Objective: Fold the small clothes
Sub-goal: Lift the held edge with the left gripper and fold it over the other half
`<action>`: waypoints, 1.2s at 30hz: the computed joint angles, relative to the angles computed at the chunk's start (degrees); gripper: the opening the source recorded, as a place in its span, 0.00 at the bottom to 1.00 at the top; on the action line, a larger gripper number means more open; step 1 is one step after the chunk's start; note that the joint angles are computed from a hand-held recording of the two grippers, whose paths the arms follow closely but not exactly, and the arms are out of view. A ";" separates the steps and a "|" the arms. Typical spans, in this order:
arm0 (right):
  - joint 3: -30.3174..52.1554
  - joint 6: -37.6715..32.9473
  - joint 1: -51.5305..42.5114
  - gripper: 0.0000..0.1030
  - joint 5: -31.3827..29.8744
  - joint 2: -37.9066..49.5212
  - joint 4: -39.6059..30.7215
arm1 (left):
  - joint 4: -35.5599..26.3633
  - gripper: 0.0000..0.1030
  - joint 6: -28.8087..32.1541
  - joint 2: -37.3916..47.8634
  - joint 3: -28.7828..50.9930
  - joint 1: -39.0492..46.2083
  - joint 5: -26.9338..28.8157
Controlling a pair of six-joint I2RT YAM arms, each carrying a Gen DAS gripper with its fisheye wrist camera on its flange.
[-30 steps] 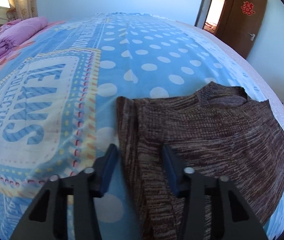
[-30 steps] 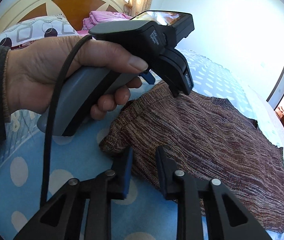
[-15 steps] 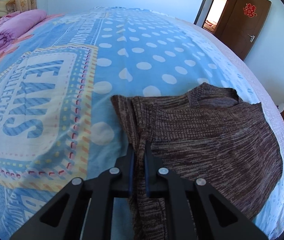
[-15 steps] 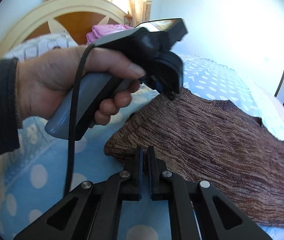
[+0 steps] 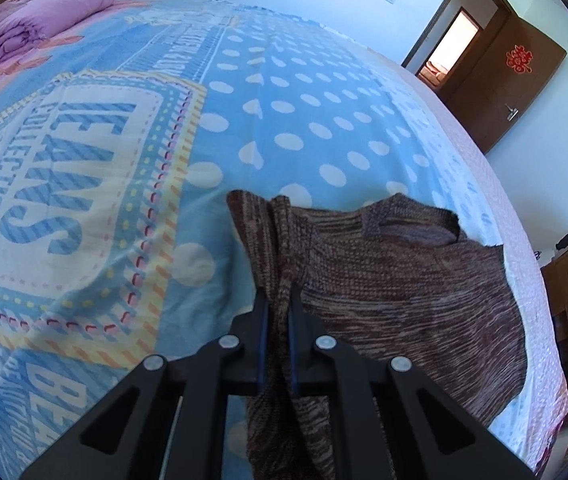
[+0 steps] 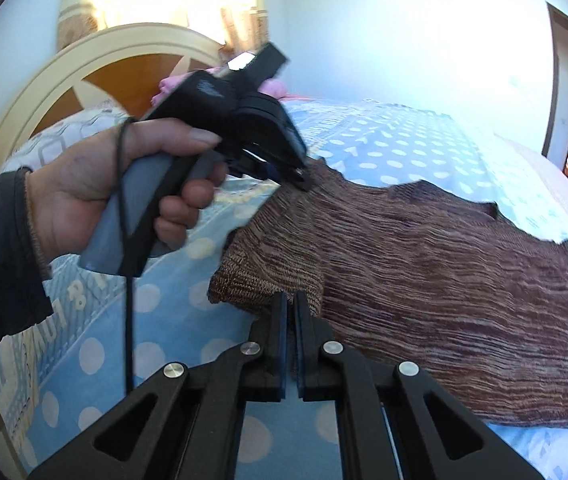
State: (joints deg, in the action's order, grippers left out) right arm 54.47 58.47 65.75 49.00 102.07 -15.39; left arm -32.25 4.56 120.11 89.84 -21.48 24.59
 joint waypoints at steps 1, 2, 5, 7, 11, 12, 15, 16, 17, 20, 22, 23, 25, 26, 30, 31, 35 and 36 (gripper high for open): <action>-1.28 1.04 -0.02 0.02 0.13 -1.23 0.04 | -0.29 0.08 -0.31 -0.31 0.08 -0.08 0.25; -2.11 1.33 -0.34 0.02 0.13 -2.26 0.15 | -0.57 0.08 -0.74 -0.74 0.15 -0.25 0.72; -5.67 3.99 -0.54 0.01 0.39 -6.06 0.64 | -0.40 0.08 -1.64 -2.42 -0.30 -1.42 0.17; -7.94 5.32 -0.86 0.00 0.56 -8.15 1.24 | -0.65 0.08 -2.37 -3.07 -0.18 -2.38 -0.33; -10.61 8.70 0.05 0.00 2.37 -11.80 -1.01 | -1.07 0.08 -3.57 -4.01 -0.12 -4.36 -1.02; -11.22 9.53 0.41 0.00 2.80 -12.75 -1.56 | -1.18 0.08 -3.98 -4.29 -0.05 -5.05 -1.45; -12.60 9.66 0.92 0.00 2.20 -14.43 -1.46 | -2.06 0.08 -3.87 -4.73 0.34 -6.19 -2.48; -12.66 8.63 0.96 0.00 1.36 -14.23 -0.96 | -2.37 0.08 -3.77 -4.91 0.41 -6.43 -3.03; -11.96 8.07 1.39 0.00 1.21 -13.10 -1.24 | -2.83 0.08 -3.36 -4.91 0.70 -6.50 -3.15; -8.84 6.04 2.27 0.16 0.58 -8.70 -2.02 | -4.08 0.08 -1.32 -4.76 1.40 -5.78 -3.99; -7.97 3.30 1.94 0.44 -1.02 -6.64 0.35 | -4.48 0.08 -0.15 -4.61 1.61 -4.91 -3.95; -7.42 2.22 1.66 0.46 -1.92 -5.56 1.29 | -4.81 0.08 0.77 -4.29 1.89 -4.28 -3.48; -5.16 -0.98 0.94 0.46 -3.96 -3.20 2.14 | -5.39 0.08 2.92 -3.31 2.61 -3.13 -2.44; -3.47 -2.53 0.63 0.46 -4.83 -1.84 1.54 | -5.45 0.08 3.88 -2.75 2.93 -2.70 -2.06; 6.16 -10.00 -0.92 0.46 -7.37 5.75 -3.08 | -5.92 0.08 7.88 0.33 4.82 -1.13 0.10; 9.05 -11.81 -1.37 0.46 -7.89 7.88 -4.37 | -6.27 0.08 8.38 0.91 5.36 -0.84 0.77; 17.54 -15.24 -3.01 0.46 -8.33 13.80 -8.46 | -7.22 0.08 10.29 4.42 8.20 0.40 2.98; 19.44 -16.07 -3.43 0.46 -8.61 15.14 -9.23 | -7.40 0.08 10.56 5.35 8.89 0.65 3.27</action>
State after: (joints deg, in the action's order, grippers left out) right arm 73.91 42.41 62.33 40.39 117.22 -24.63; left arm -39.65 15.12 125.45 98.72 -20.83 27.86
